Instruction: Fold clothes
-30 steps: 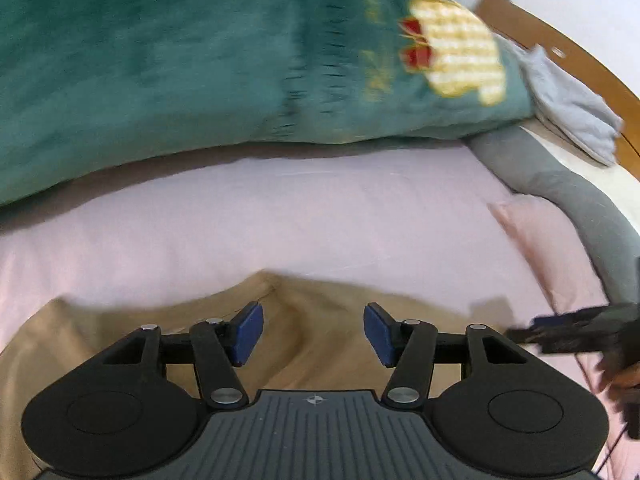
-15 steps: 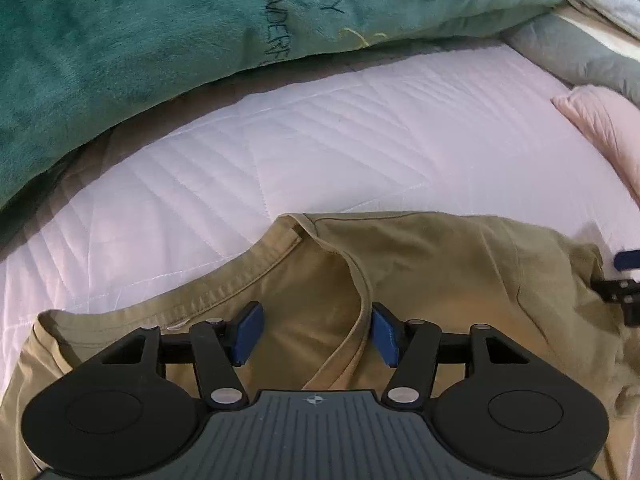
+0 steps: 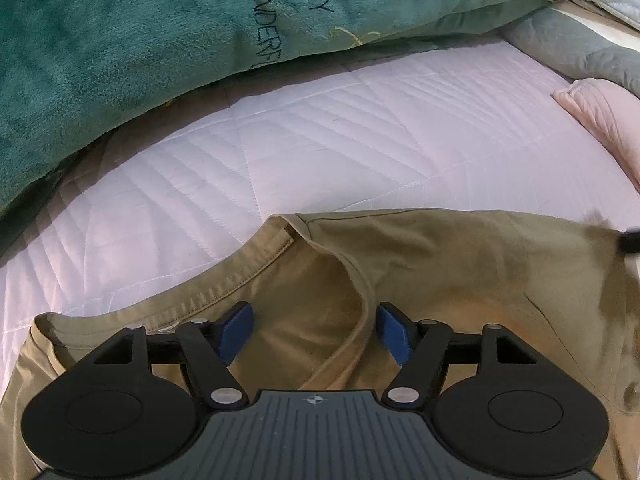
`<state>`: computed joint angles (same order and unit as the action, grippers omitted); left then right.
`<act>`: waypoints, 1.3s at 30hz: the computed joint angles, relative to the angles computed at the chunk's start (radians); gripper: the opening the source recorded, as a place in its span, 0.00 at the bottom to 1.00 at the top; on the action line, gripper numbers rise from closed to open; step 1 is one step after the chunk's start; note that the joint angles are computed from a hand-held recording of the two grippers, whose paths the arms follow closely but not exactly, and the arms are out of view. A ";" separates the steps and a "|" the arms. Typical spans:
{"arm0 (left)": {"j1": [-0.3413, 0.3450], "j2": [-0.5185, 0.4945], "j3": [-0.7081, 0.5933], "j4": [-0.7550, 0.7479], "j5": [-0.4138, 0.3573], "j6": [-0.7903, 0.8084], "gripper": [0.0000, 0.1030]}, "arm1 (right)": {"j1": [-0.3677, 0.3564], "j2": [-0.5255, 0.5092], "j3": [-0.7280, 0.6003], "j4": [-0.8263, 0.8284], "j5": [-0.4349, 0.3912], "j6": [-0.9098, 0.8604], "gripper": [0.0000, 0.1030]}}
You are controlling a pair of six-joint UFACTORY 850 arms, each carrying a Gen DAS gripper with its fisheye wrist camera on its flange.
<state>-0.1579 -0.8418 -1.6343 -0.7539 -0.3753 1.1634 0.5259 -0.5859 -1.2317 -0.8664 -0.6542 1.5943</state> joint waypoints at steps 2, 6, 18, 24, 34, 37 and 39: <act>0.001 -0.002 -0.002 -0.003 -0.001 0.006 0.69 | -0.002 0.023 0.026 -0.050 -0.081 0.073 0.01; 0.000 -0.005 -0.006 0.004 -0.003 -0.002 0.70 | -0.041 0.091 0.100 0.014 0.071 0.077 0.04; 0.000 -0.005 -0.008 0.021 -0.004 -0.009 0.71 | -0.073 -0.054 -0.040 0.214 0.126 -0.143 0.43; -0.001 -0.007 -0.013 0.034 -0.005 -0.025 0.73 | -0.030 -0.060 -0.074 0.179 0.039 -0.238 0.05; 0.002 -0.004 -0.001 -0.006 0.008 0.021 0.77 | -0.048 0.035 0.091 0.061 0.091 0.028 0.06; 0.004 0.002 0.002 0.008 0.002 0.003 0.77 | -0.037 0.095 0.147 0.021 0.152 0.157 0.37; 0.009 0.012 0.011 0.005 0.000 -0.021 0.77 | -0.019 0.104 0.145 0.033 0.111 0.173 0.56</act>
